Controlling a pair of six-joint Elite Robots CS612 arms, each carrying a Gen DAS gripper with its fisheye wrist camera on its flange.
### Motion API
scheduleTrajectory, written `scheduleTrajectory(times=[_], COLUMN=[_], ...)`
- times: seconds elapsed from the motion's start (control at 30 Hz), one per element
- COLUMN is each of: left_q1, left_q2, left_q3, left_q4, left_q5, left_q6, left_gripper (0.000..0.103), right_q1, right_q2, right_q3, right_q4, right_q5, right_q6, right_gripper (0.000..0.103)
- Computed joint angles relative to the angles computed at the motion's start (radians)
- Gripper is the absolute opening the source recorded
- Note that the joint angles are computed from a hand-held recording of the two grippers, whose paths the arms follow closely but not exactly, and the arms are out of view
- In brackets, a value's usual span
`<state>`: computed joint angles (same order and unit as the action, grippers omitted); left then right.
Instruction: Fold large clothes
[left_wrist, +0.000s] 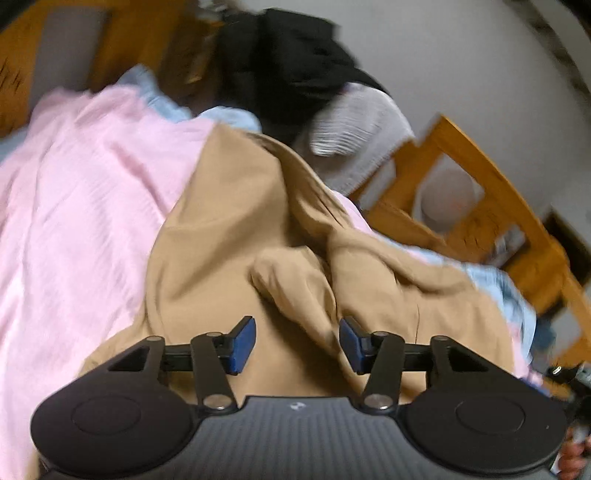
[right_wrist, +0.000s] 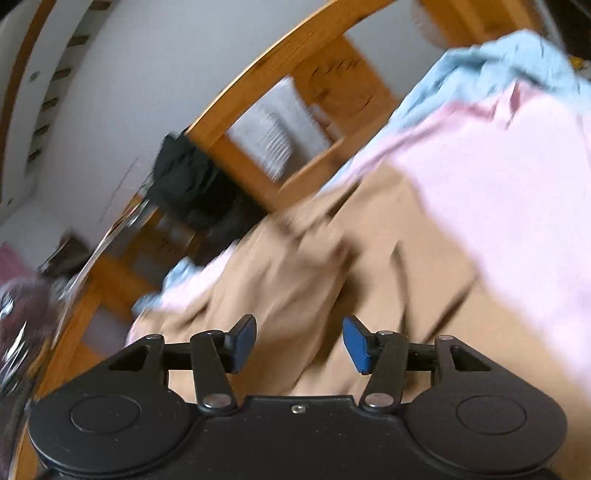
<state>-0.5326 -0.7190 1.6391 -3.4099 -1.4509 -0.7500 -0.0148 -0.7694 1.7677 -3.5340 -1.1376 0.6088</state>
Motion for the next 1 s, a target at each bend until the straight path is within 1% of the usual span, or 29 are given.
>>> scheduleTrajectory(times=[0.03,0.07,0.1,0.13,0.2,0.27,0.3,0.33,0.37,0.4,0.43,0.47,0.5,0.53,0.57,0.63,0.67,0.7,0.73,0.77,0.8,0.83,0.87,0.93,0.97,1.0], left_q1=[0.004,0.007,0.010,0.013,0.011,0.015,0.016,0.017,0.020,0.022,0.015,0.009,0.004,0.000,-0.003,-0.001,0.005,0.011,0.013,0.014,0.016,0.018,0.020,0.020,0.019,0.016], left_q2=[0.001,0.002,0.002,0.003,0.000,0.000,0.001,0.003,0.008,0.011,0.011,0.008,0.009,0.010,0.012,0.020,0.026,0.032,0.035,0.035,0.034,0.031,0.029,0.025,0.024,0.024], left_q3=[-0.010,-0.019,-0.025,-0.035,-0.046,-0.065,-0.071,-0.076,-0.086,-0.096,-0.102,-0.102,-0.104,-0.105,-0.107,-0.119,-0.125,-0.129,-0.126,-0.118,-0.112,-0.108,-0.103,-0.096,-0.097,-0.098], left_q4=[0.017,0.039,0.054,0.078,0.132,0.191,0.206,0.214,0.225,0.240,0.257,0.262,0.257,0.249,0.250,0.285,0.297,0.301,0.279,0.247,0.231,0.231,0.228,0.230,0.237,0.240], left_q5=[-0.003,-0.008,-0.014,-0.018,0.001,-0.008,-0.011,-0.015,-0.026,-0.030,0.005,0.041,0.075,0.109,0.143,0.184,0.176,0.155,0.141,0.134,0.121,0.108,0.101,0.094,0.097,0.102], left_q6=[-0.039,-0.066,-0.071,-0.061,-0.043,-0.036,-0.040,-0.047,-0.049,-0.041,-0.034,-0.026,-0.024,-0.031,-0.039,-0.050,-0.047,-0.043,-0.037,-0.032,-0.028,-0.026,-0.023,-0.019,-0.011,-0.003], left_gripper=[0.042,0.039,0.035,0.034,0.033,0.033,0.033,0.029,0.021,0.004,0.001,0.001,0.000,0.000,0.000,0.000,0.000,0.000,0.000,0.000,0.000,0.001,0.001,0.001,0.001,0.001], right_q1=[-0.002,-0.008,-0.010,-0.012,-0.014,-0.018,-0.020,-0.023,-0.023,-0.018,-0.012,-0.009,-0.008,-0.007,-0.006,0.002,0.004,0.000,-0.005,-0.007,-0.011,-0.018,-0.026,-0.036,-0.034,-0.032], right_q2=[0.012,0.026,0.046,0.069,0.108,0.144,0.159,0.170,0.173,0.171,0.166,0.164,0.160,0.156,0.151,0.150,0.150,0.158,0.160,0.159,0.158,0.156,0.157,0.163,0.166,0.163], right_q3=[-0.035,-0.067,-0.108,-0.156,-0.231,-0.288,-0.311,-0.331,-0.337,-0.340,-0.336,-0.329,-0.316,-0.301,-0.279,-0.250,-0.243,-0.250,-0.257,-0.261,-0.257,-0.249,-0.242,-0.243,-0.251,-0.254], right_q4=[0.025,0.051,0.081,0.118,0.180,0.228,0.252,0.272,0.293,0.314,0.314,0.292,0.249,0.195,0.119,0.002,-0.004,0.032,0.089,0.136,0.145,0.129,0.112,0.090,0.097,0.120], right_q5=[-0.018,-0.014,-0.007,0.004,0.003,0.039,0.065,0.107,0.128,0.116,0.091,0.071,0.057,0.041,0.014,-0.055,-0.102,-0.108,-0.101,-0.098,-0.081,-0.038,0.005,0.069,0.081,0.087], right_q6=[-0.015,-0.032,-0.046,-0.061,-0.077,-0.070,-0.067,-0.071,-0.091,-0.125,-0.155,-0.166,-0.146,-0.127,-0.122,-0.130,-0.135,-0.133,-0.142,-0.174,-0.198,-0.187,-0.157,-0.110,-0.109,-0.127], right_gripper=[0.054,0.053,0.053,0.053,0.053,0.053,0.053,0.052,0.049,0.028,0.005,0.005,0.002,0.000,0.000,0.000,0.000,0.000,0.000,0.000,0.000,0.003,0.009,0.040,0.047,0.056])
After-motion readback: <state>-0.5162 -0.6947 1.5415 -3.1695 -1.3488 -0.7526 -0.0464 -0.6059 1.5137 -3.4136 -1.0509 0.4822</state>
